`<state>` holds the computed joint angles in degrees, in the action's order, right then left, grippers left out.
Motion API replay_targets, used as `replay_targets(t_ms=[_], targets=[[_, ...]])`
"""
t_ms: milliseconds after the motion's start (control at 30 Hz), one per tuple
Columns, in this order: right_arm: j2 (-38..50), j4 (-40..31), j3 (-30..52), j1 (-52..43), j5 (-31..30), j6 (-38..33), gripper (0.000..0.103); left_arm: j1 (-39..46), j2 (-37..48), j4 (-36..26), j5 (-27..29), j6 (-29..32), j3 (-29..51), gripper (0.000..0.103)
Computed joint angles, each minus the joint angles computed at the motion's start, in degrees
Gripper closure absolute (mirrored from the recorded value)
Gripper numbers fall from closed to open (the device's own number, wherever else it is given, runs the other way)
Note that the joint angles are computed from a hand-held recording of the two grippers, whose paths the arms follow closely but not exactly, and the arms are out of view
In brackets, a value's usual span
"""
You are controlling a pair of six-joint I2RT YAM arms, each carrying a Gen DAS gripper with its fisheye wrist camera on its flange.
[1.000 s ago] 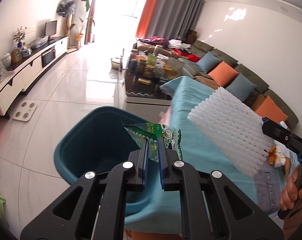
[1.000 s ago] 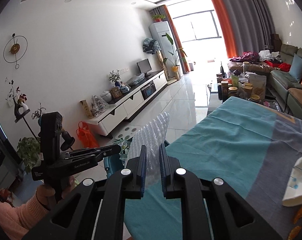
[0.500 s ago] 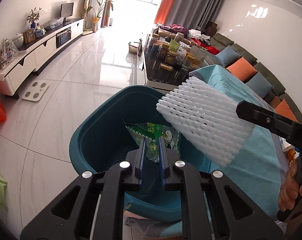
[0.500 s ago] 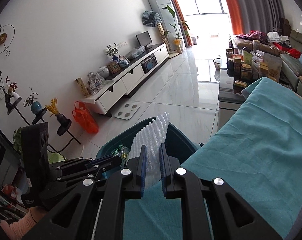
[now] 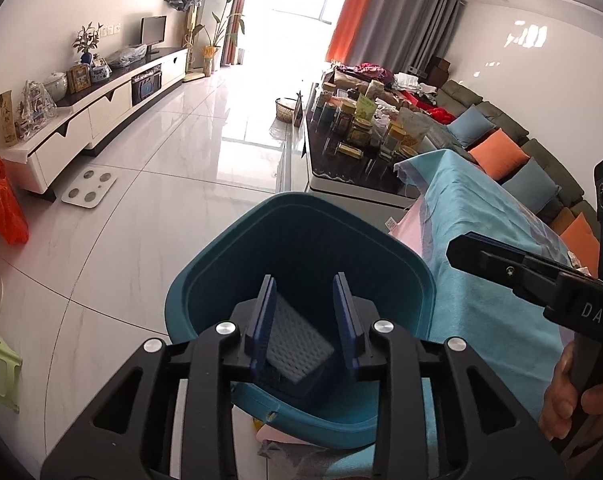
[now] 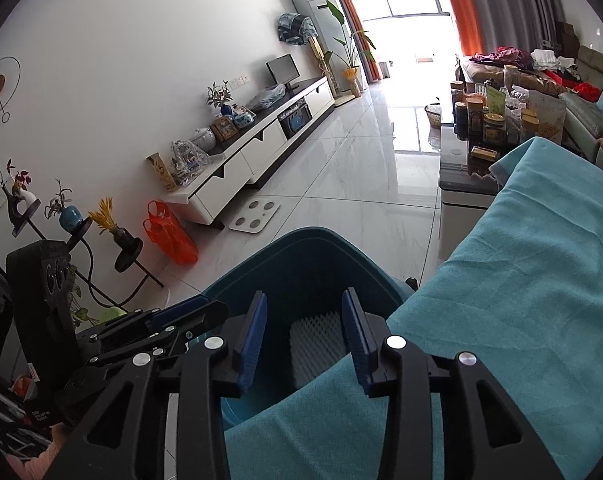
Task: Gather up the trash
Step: 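Open both tools to drop the wrapper and foam net into the bin, then move both open tools back over the table trash, then grasp the white blue-dotted paper cup with the left tool while the right tool grasps a foam net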
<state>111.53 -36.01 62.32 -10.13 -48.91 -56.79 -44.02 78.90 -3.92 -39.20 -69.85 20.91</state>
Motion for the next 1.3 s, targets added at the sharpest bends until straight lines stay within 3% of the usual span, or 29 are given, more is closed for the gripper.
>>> replay_targets(t_ms=[67, 200, 333, 533, 833, 1167, 1300], targets=[[-0.85, -3.11, 0.58, -2.39, -1.71, -3.57, 0.066, -2.90, -0.71, -3.41, -2.65, -1.22, 1.90, 0.069], [-1.29, -12.93, 3.48, -9.94, -5.16, -16.11, 0.061, -7.16, -0.25, -3.78, -5.90, 1.69, 5.81, 0.056], [1.02, -22.14, 9.19, -18.16, -6.87, -26.12, 0.060, -10.45, 5.55, -0.27, -7.00, 9.22, 12.95, 0.049], [8.49, -30.14, 21.61, -30.30, -9.04, -30.52, 0.059, -12.43, 19.84, 6.12, -2.90, 21.40, 27.76, 0.044], [20.20, -24.15, 41.11, -41.38, -9.60, -17.56, 0.055, -12.78, 41.21, 4.56, 7.31, 31.03, 53.92, 0.043], [36.04, -19.41, 65.57, -46.04, -6.64, -2.76, 0.048, -12.12, 56.79, -9.40, 11.99, 36.21, 80.46, 0.043], [44.44, -20.14, 79.53, -46.66, -4.39, 2.56, 0.043, -11.09, 62.15, -15.92, 14.33, 35.87, 90.11, 0.044]])
